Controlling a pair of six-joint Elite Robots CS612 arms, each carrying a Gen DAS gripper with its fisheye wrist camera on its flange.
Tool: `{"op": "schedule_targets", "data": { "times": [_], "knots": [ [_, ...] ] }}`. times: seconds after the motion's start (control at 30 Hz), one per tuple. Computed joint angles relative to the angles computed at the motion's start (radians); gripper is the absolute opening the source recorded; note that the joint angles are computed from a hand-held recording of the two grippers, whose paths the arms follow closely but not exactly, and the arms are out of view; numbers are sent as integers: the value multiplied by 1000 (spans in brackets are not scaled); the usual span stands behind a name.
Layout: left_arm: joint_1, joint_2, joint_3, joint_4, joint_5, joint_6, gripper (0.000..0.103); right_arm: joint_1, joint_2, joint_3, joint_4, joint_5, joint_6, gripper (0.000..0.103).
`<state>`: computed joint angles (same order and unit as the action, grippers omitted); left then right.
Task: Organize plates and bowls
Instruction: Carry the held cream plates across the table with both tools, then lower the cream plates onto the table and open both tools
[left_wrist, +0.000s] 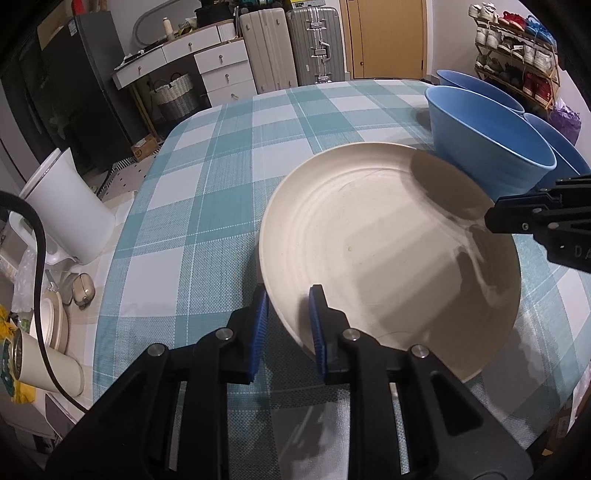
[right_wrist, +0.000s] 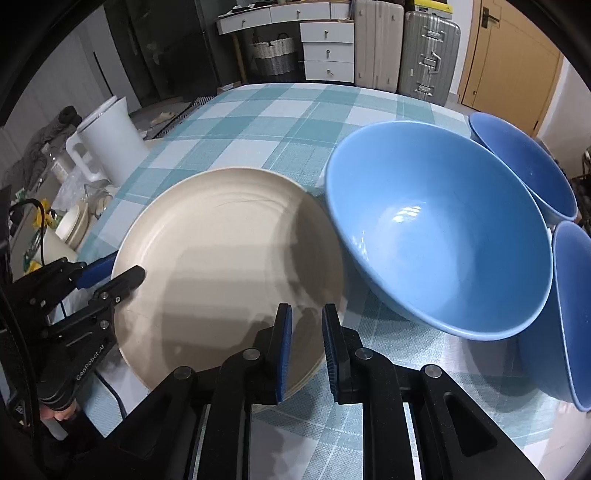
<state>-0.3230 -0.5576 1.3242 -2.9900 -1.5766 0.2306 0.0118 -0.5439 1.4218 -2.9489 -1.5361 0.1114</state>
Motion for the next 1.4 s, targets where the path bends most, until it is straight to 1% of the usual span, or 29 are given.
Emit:
{"op": "schedule_targets", "data": {
  "times": [0.03,0.07,0.13,0.17,0.2,0.27,0.3,0.33,0.37,0.4,0.43,0.47,0.5,0.53,0.57,0.63,0.73,0.83,0.97,1.07,1.17,1.23,1.4],
  "knots": [
    [2,0,-3,8,-7,-2,18,-1,0,-1,5,9,3,16],
    [4,-1,-3,17,-16,-5,21,-1,0,0,3,12,3,16],
    [12,-4,-9,42,-53,-15,24,-1,-1,3,-6,15,-4,17],
    [16,-6,-11,54,-71,-23,30,-1,-3,7,-13,19,-6,17],
    [20,-8,-11,60,-83,-30,34,-1,-5,11,-20,22,-6,19],
    [28,-13,-10,58,-109,-48,54,-3,-13,23,-39,30,-6,26],
    [31,-16,-8,54,-122,-55,59,-4,-17,31,-51,37,-7,33],
    [36,-20,-7,51,-139,-61,66,-6,-22,41,-72,51,-8,41],
    [40,-24,-5,45,-159,-65,71,-7,-26,47,-88,59,-7,46],
    [44,-28,-4,41,-180,-70,73,-8,-29,53,-101,66,-5,54],
    [48,-33,-3,36,-199,-76,80,-10,-35,62,-118,76,-4,62],
    [51,-38,-1,32,-216,-85,82,-10,-39,68,-130,80,-2,65],
    [54,-42,-1,28,-232,-93,82,-11,-43,75,-145,84,0,74],
    [58,-47,-2,29,-256,-98,85,-12,-48,82,-162,88,3,81],
    [60,-50,-3,32,-268,-100,92,-13,-54,91,-182,94,7,84],
    [63,-58,-2,19,-300,-108,102,-16,-65,106,-209,97,12,90],
    [64,-73,5,6,-326,-122,102,-23,-90,139,-251,88,29,99],
    [64,-86,8,10,-355,-127,102,-32,-115,175,-297,90,39,101],
    [57,-103,15,2,-372,-127,102,-45,-149,221,-344,75,53,102],
    [51,-115,16,11,-395,-119,102,-53,-173,254,-371,62,58,102],
    [41,-126,19,15,-401,-110,102,-65,-194,284,-394,60,68,102],
    [34,-132,19,22,-401,-105,102,-71,-208,301,-397,52,66,102],
    [20,-138,10,42,-426,-99,102,-85,-234,335,-411,34,60,102]
  ]
}}
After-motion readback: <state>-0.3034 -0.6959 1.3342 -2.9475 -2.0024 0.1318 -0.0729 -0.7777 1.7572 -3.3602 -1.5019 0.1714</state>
